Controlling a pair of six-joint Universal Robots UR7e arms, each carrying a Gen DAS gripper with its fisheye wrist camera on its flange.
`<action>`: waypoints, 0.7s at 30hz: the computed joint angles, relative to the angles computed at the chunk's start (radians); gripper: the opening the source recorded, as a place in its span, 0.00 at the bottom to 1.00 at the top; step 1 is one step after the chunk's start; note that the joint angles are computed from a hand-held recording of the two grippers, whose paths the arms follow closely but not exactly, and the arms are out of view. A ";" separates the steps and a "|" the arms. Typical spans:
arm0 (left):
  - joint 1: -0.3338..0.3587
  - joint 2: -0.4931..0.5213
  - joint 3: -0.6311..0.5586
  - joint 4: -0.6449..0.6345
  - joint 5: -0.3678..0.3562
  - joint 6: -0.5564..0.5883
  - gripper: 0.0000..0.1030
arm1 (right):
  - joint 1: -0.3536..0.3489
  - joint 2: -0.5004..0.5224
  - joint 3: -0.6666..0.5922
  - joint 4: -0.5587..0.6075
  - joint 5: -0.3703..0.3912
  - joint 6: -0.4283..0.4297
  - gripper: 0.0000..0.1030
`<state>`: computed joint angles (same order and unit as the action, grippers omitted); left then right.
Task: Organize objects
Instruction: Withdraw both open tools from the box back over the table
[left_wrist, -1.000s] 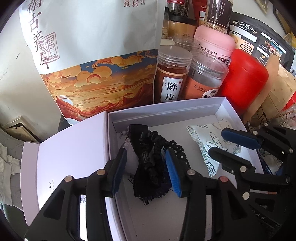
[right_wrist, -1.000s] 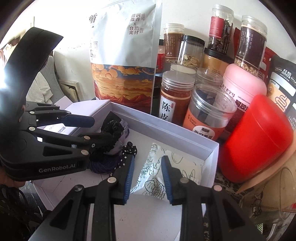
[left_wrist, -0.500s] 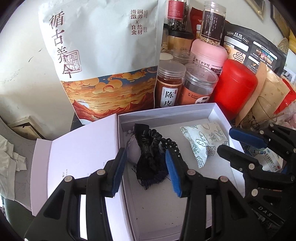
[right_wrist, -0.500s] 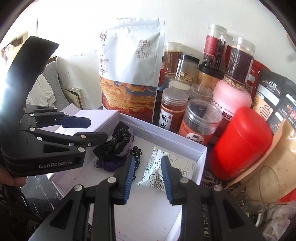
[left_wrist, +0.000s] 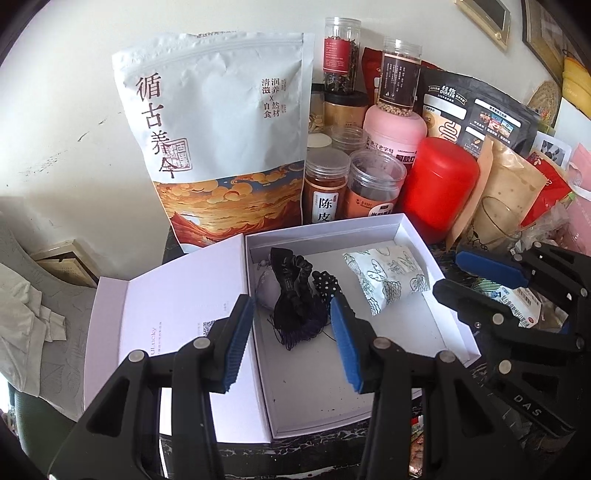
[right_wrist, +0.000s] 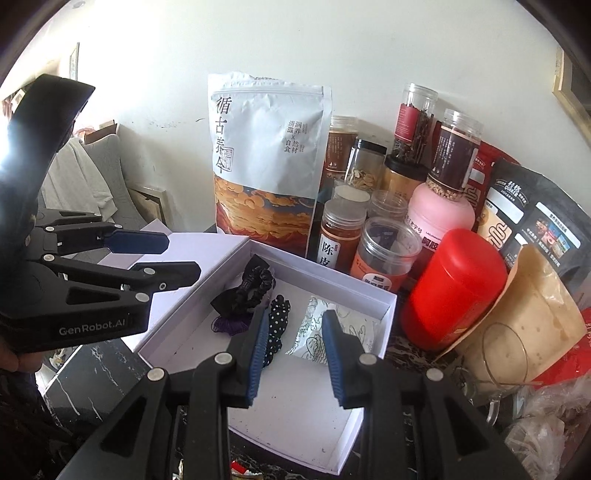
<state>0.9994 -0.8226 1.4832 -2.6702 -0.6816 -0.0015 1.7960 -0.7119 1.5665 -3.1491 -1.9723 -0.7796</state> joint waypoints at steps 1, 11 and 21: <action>-0.008 -0.011 0.015 -0.004 0.006 -0.004 0.41 | 0.004 -0.010 0.015 -0.008 0.000 -0.001 0.28; -0.104 -0.125 0.178 -0.049 0.062 -0.047 0.48 | 0.047 -0.119 0.169 -0.092 -0.006 -0.001 0.28; -0.212 -0.237 0.323 0.007 0.100 -0.166 0.51 | 0.077 -0.227 0.314 -0.157 -0.023 0.022 0.28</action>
